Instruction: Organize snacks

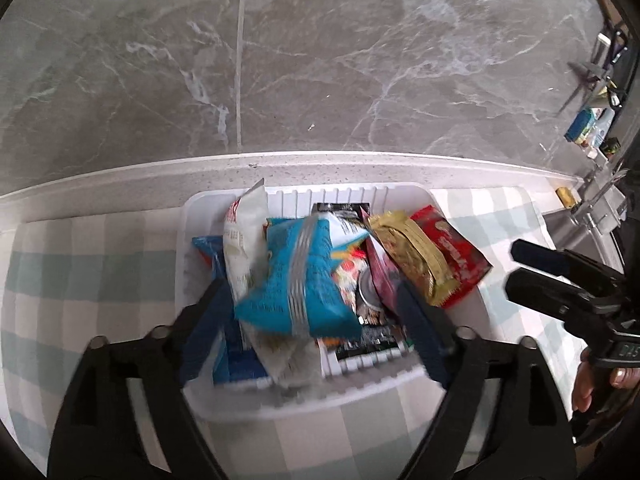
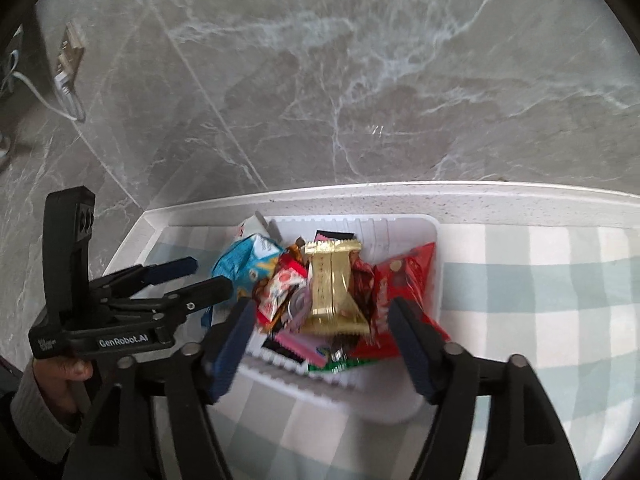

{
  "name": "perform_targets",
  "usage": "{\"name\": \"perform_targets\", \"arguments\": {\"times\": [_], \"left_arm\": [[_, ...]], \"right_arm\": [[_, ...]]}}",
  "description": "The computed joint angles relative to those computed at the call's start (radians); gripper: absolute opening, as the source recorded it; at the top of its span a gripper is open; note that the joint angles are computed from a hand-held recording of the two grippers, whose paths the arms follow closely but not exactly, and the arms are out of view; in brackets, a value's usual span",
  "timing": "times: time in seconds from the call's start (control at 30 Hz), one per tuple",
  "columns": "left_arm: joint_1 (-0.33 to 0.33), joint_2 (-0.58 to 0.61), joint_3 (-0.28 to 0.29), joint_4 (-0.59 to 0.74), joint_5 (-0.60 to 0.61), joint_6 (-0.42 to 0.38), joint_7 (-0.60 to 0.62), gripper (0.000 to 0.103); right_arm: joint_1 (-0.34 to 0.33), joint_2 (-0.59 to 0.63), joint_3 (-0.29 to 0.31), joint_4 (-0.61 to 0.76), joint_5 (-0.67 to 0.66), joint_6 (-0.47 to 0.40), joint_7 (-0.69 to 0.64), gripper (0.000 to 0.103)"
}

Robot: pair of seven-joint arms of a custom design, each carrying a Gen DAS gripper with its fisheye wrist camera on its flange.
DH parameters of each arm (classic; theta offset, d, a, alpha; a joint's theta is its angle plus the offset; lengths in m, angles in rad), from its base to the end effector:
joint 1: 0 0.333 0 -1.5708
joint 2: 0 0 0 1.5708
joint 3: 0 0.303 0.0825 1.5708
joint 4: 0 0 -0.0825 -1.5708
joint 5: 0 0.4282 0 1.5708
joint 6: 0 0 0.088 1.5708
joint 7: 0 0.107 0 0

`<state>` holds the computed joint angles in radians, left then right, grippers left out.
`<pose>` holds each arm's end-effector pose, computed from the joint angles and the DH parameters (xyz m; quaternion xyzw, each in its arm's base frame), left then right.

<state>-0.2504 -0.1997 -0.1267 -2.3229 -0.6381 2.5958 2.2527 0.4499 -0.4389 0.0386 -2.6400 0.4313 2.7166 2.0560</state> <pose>0.5187 -0.1940 0.4328 -0.4482 0.8396 -0.3014 0.0574 0.4204 0.2058 0.4043 -0.5526 0.7848 0.0475 0.2767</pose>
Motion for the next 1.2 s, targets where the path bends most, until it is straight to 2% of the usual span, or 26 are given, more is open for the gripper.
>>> {"name": "perform_targets", "arguments": {"times": [0.07, 0.17, 0.37, 0.73, 1.0, 1.2], "left_arm": [[-0.005, -0.052, 0.007, -0.041, -0.018, -0.004, 0.015, 0.095], [-0.009, -0.137, 0.011, -0.108, 0.01, -0.002, -0.009, 0.099], [-0.052, -0.328, 0.036, -0.249, 0.064, 0.006, -0.047, 0.102], [-0.119, -0.614, 0.086, -0.412, 0.187, -0.061, -0.107, 0.102], [-0.147, -0.794, 0.093, -0.498, 0.242, -0.134, -0.14, 0.102], [-0.163, -0.889, 0.106, -0.536, 0.259, -0.175, -0.147, 0.102]], "right_arm": [[-0.022, -0.062, 0.029, -0.027, -0.042, -0.025, 0.041, 0.085], [-0.043, -0.153, 0.061, -0.062, -0.104, -0.077, 0.108, 0.103], [-0.055, -0.335, 0.116, -0.114, -0.223, -0.226, 0.242, 0.103], [0.009, -0.591, 0.178, -0.157, -0.311, -0.458, 0.449, 0.103], [0.053, -0.682, 0.208, -0.151, -0.332, -0.566, 0.561, 0.103], [0.078, -0.708, 0.222, -0.139, -0.341, -0.616, 0.611, 0.103]]}}
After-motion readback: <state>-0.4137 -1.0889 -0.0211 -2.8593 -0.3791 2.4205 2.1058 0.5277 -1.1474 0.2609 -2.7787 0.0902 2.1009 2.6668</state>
